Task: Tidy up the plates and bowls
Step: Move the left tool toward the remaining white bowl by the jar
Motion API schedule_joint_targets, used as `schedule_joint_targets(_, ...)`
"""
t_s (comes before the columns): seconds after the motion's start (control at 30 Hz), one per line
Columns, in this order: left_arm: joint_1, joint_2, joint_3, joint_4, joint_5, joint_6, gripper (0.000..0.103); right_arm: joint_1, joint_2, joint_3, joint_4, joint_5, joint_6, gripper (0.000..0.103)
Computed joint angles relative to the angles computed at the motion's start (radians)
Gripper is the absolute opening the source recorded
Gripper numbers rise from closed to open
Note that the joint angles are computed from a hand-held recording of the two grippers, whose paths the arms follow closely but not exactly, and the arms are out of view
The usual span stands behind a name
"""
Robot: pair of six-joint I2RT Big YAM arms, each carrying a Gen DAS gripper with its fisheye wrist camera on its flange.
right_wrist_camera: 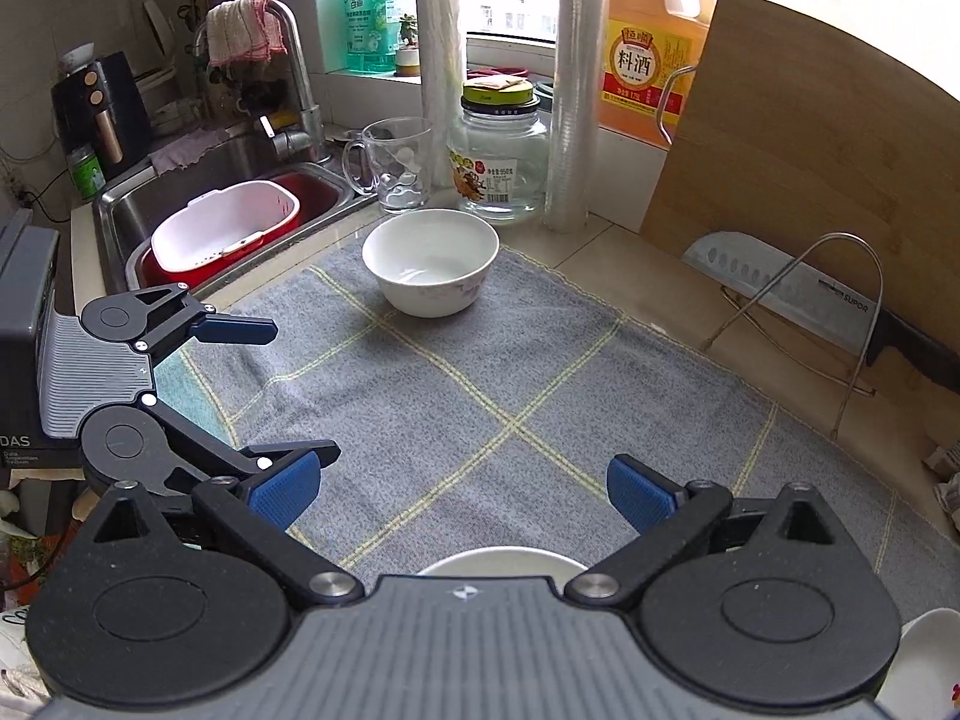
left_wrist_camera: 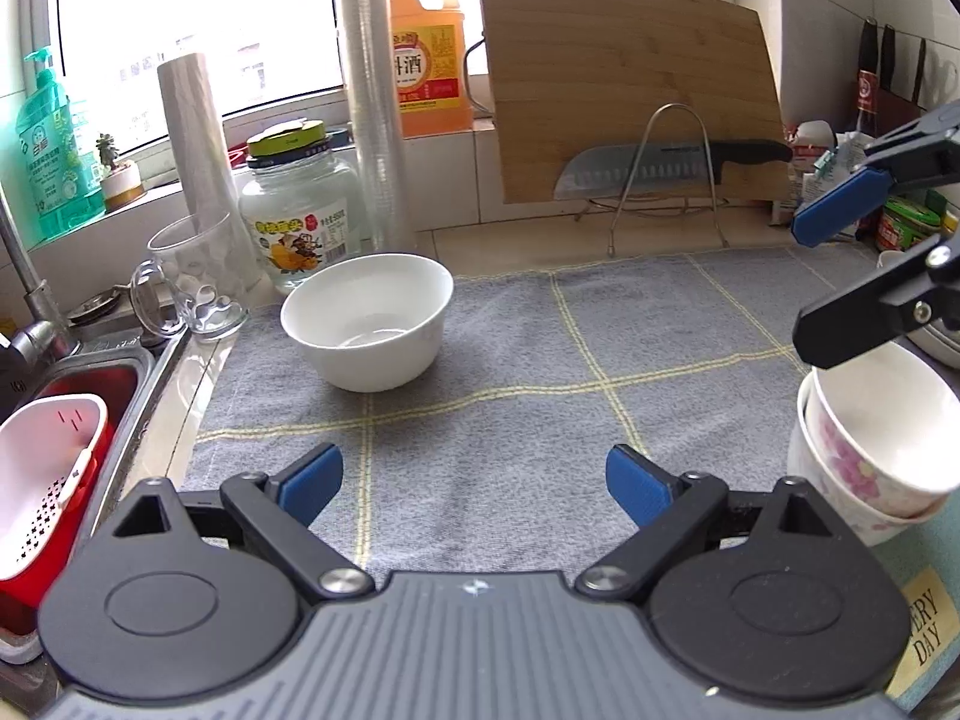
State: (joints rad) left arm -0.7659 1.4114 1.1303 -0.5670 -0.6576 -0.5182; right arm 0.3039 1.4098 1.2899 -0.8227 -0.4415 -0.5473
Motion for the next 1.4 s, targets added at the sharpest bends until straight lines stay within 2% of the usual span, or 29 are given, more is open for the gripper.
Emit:
schedule_joint_targets(0.23, 0.018, -0.019, 0.002, -0.035, -0.045, -0.021, 0.094, 0.053, 0.025, 0.025, 0.044, -0.003, 0.064, 0.103)
schedule_joint_targets(0.4, -0.004, -0.024, 0.016, -0.084, -0.134, -0.041, 0.094, 0.068, 0.017, 0.001, 0.100, -0.010, 0.077, 0.103)
schedule_joint_targets(0.47, -0.008, -0.025, 0.029, -0.118, -0.133, -0.071, 0.094, 0.067, 0.009, -0.019, 0.127, -0.021, 0.088, 0.103)
schedule_joint_targets(0.53, -0.010, -0.028, 0.046, -0.154, -0.117, -0.098, 0.094, 0.075, -0.013, -0.056, 0.178, 0.002, 0.097, 0.103)
schedule_joint_targets(0.67, -0.006, -0.017, 0.081, -0.203, -0.119, -0.090, 0.094, 0.074, -0.039, -0.097, 0.225, -0.021, 0.131, 0.103)
schedule_joint_targets(0.73, 0.007, -0.011, 0.100, -0.226, -0.113, -0.082, 0.094, 0.084, -0.049, -0.120, 0.258, 0.000, 0.156, 0.103)
schedule_joint_targets(0.87, 0.055, -0.021, 0.107, -0.193, -0.068, 0.003, 0.095, 0.119, -0.070, -0.170, 0.367, 0.094, 0.209, 0.103)
schedule_joint_targets(0.93, 0.090, -0.026, 0.108, -0.171, -0.031, 0.052, 0.095, 0.132, -0.070, -0.177, 0.392, 0.128, 0.237, 0.103)
schedule_joint_targets(1.03, 0.151, -0.026, 0.116, -0.132, 0.052, 0.121, 0.095, 0.146, -0.048, -0.168, 0.414, 0.156, 0.279, 0.103)
schedule_joint_targets(1.1, 0.191, -0.007, 0.138, -0.120, 0.102, 0.187, 0.095, 0.168, -0.021, -0.153, 0.430, 0.205, 0.330, 0.103)
schedule_joint_targets(1.2, 0.242, 0.025, 0.166, -0.088, 0.155, 0.295, 0.095, 0.188, 0.019, -0.131, 0.445, 0.231, 0.384, 0.103)
schedule_joint_targets(1.3, 0.294, 0.067, 0.200, -0.064, 0.234, 0.358, 0.095, 0.209, 0.064, -0.103, 0.449, 0.298, 0.401, 0.103)
schedule_joint_targets(1.4, 0.333, 0.116, 0.238, -0.059, 0.299, 0.404, 0.095, 0.222, 0.103, -0.076, 0.432, 0.318, 0.414, 0.103)
